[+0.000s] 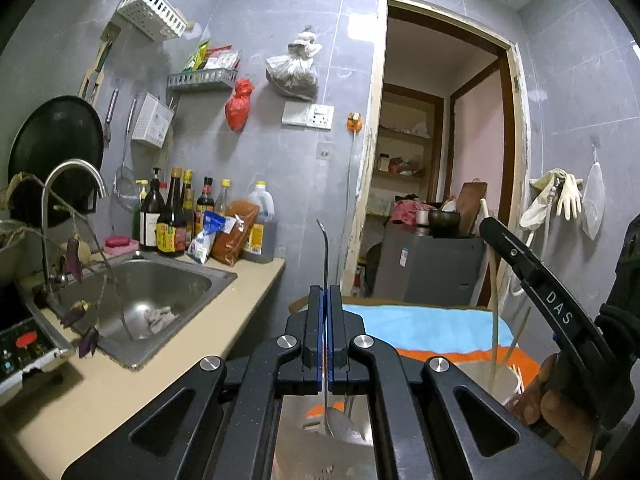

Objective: Organize utensils
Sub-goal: 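Carry the fork and chopstick up to the caddy and lower them in, then open both tools and withdraw them from the caddy toward the cloth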

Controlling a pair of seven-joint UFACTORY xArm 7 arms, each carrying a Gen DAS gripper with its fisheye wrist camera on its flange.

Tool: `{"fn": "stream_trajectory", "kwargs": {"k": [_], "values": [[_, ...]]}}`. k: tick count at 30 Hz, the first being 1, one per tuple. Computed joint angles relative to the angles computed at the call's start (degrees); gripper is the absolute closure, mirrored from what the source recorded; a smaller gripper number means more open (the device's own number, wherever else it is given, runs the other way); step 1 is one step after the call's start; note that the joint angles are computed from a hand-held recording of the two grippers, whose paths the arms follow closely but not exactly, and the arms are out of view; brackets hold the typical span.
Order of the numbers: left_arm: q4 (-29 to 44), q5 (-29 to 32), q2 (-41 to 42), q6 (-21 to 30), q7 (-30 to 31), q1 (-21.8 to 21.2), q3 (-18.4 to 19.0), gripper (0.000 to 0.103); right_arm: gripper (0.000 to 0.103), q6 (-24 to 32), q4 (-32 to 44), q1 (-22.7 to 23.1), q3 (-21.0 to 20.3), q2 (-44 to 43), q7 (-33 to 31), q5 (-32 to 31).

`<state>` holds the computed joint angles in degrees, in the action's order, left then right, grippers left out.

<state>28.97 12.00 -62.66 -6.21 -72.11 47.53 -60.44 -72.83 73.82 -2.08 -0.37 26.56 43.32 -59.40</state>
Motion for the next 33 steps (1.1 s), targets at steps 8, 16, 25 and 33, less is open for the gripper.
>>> {"fn": "stream_trajectory", "kwargs": {"k": [8,16,25,33], "values": [[-1.9,0.1,4.5,-2.6,1.4,-3.6,1.8,0.103,0.1,0.8,1.4,-0.8,-2.1,0.2,4.1,-10.5],[-3.2,-2.4,13.7,-6.2,6.4,-10.7,7.4,0.1,0.098,1.6,5.6,-1.0,-4.5,0.8,13.2,-20.1],[-3.4,-7.2,11.6,-6.2,7.9,-13.0,7.4,0.064,0.077,-2.2,5.9,-2.8,-6.1,-0.2,16.8,-21.3],[2.1,-5.8,6.2,-1.0,5.9,-9.7,3.6,0.037,0.032,-6.5,8.4,-6.9,-7.4,-0.3,20.0,-19.2]]}}
